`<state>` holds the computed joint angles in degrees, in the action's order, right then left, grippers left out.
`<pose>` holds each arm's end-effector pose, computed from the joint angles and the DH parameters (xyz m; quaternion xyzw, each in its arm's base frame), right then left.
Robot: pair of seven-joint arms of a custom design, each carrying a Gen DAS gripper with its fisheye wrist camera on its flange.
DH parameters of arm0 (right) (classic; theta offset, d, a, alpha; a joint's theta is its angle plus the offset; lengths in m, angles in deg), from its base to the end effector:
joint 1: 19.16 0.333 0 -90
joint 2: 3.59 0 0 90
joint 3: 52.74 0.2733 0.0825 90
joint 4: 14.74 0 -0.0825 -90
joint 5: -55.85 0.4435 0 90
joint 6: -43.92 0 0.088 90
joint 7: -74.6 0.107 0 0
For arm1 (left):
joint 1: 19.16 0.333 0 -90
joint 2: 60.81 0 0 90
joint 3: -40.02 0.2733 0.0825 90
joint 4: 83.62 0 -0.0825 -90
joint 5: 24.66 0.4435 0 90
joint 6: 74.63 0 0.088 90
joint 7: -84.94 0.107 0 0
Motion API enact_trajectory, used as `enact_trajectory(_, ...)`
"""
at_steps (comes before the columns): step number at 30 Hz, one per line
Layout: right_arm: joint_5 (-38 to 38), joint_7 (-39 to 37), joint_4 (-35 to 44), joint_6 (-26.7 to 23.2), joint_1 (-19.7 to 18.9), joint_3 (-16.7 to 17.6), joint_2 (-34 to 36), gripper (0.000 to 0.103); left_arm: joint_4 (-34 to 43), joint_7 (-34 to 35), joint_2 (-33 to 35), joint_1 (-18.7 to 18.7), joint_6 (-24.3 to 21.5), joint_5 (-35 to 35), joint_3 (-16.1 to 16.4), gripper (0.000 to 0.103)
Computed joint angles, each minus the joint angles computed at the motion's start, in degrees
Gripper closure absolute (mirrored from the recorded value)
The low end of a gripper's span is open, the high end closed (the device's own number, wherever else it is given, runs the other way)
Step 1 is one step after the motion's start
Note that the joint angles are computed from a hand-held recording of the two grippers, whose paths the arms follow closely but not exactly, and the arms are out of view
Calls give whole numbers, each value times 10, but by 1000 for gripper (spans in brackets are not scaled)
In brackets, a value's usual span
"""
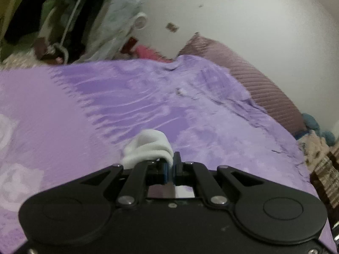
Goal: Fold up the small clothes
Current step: 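Carry the held sleeve across the sweatshirt body with the left tool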
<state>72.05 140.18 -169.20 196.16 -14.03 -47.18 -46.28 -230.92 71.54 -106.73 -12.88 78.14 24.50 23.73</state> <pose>0.4480 0.0743 0.4758 -0.7825 0.5135 -0.2285 0.2679 0.4454 -0.1081 0.5495 -0.8047 0.2351 -0.4199 0.3477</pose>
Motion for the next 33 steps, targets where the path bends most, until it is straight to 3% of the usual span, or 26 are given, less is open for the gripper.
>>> enact_trajectory(5,42,-53,-4,7,28,-48,-2,68,130,32,96,8,-7,35,-36,101)
enact_trajectory(8,86,-91,-20,-23,37,-87,-46,70,217,44,169,3,-27,74,-58,101)
enact_trajectory(11,98,-135,-27,-60,17,-105,-81,72,293,34,244,-12,-35,107,-72,101)
enact_trajectory(14,81,-153,-34,-54,-25,-87,-94,72,376,33,328,-31,-52,146,-88,101)
enact_trajectory(18,55,-179,-57,-10,-65,-72,-116,72,481,45,445,-72,-82,188,-98,101)
enact_trajectory(20,64,-182,-51,-14,-71,-88,-108,72,532,40,505,-102,-100,206,-100,100)
enact_trajectory(24,98,-153,-16,-22,-76,-101,-47,71,655,116,638,-167,-145,200,-95,100)
enact_trajectory(29,103,-179,-34,-11,-73,-100,-65,70,772,140,753,-233,-124,200,-71,100)
enact_trajectory(33,113,-178,-27,-25,-73,-106,-62,70,879,204,842,-283,-122,180,-54,100)
